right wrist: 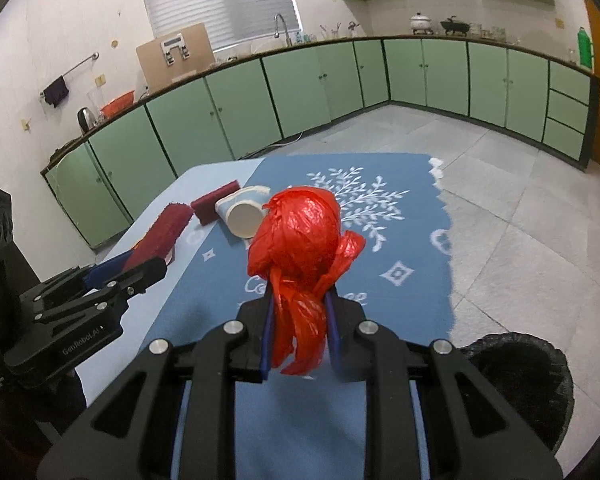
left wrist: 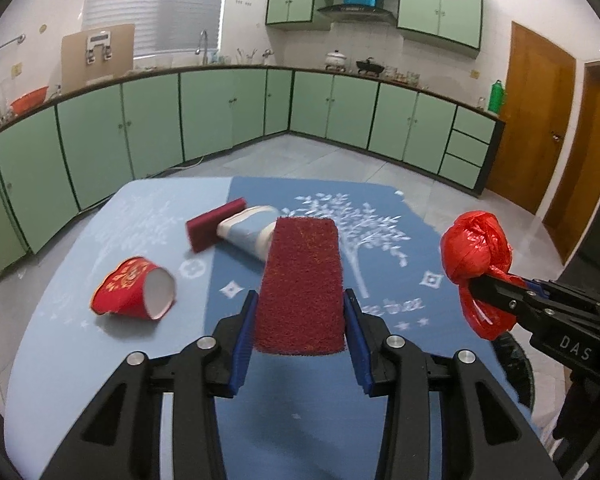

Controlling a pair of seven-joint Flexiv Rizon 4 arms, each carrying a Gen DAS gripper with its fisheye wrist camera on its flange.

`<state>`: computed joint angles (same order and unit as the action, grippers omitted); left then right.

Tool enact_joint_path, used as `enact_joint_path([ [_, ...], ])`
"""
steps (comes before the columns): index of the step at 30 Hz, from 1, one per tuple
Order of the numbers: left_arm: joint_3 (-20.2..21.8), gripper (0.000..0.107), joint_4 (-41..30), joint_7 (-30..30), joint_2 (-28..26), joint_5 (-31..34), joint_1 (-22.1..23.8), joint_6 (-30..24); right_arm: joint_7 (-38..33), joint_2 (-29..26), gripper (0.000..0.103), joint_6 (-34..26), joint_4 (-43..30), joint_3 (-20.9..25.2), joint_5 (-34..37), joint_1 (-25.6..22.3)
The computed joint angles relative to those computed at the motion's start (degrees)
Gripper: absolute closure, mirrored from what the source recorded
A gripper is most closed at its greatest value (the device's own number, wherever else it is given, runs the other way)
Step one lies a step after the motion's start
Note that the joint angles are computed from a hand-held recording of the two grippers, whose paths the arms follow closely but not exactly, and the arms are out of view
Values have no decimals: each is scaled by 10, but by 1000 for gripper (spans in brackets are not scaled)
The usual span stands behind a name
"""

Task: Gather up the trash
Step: 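Carry the red bag and scouring pad off the table over the black bin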

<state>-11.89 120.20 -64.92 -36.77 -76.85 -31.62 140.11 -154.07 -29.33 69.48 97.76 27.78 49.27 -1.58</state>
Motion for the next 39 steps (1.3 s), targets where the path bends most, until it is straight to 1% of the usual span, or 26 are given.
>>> enact_joint_path([
  [5, -7, 66, -38, 25, -11, 2, -11, 13, -29, 16, 83, -7, 5, -2, 30, -26],
  [11, -18, 66, -88, 62, -31, 9, -19, 14, -56, 30, 83, -15, 6, -26, 64, -46],
  [18, -33, 65, -160, 106, -67, 17, -31, 9, -79, 37, 83, -15, 10, -58, 92, -67],
  [27, -53, 65, -261, 170, -123, 23, -52, -4, -99, 33, 83, -7, 6, -90, 124, -109],
  [34, -77, 65, -362, 241, -175, 13, -67, -12, -117, 21, 83, 4, -1, -99, 141, -141],
  [39, -104, 65, -460, 325, -225, -10, -81, -7, -123, 6, 83, 11, -9, -104, 146, -160],
])
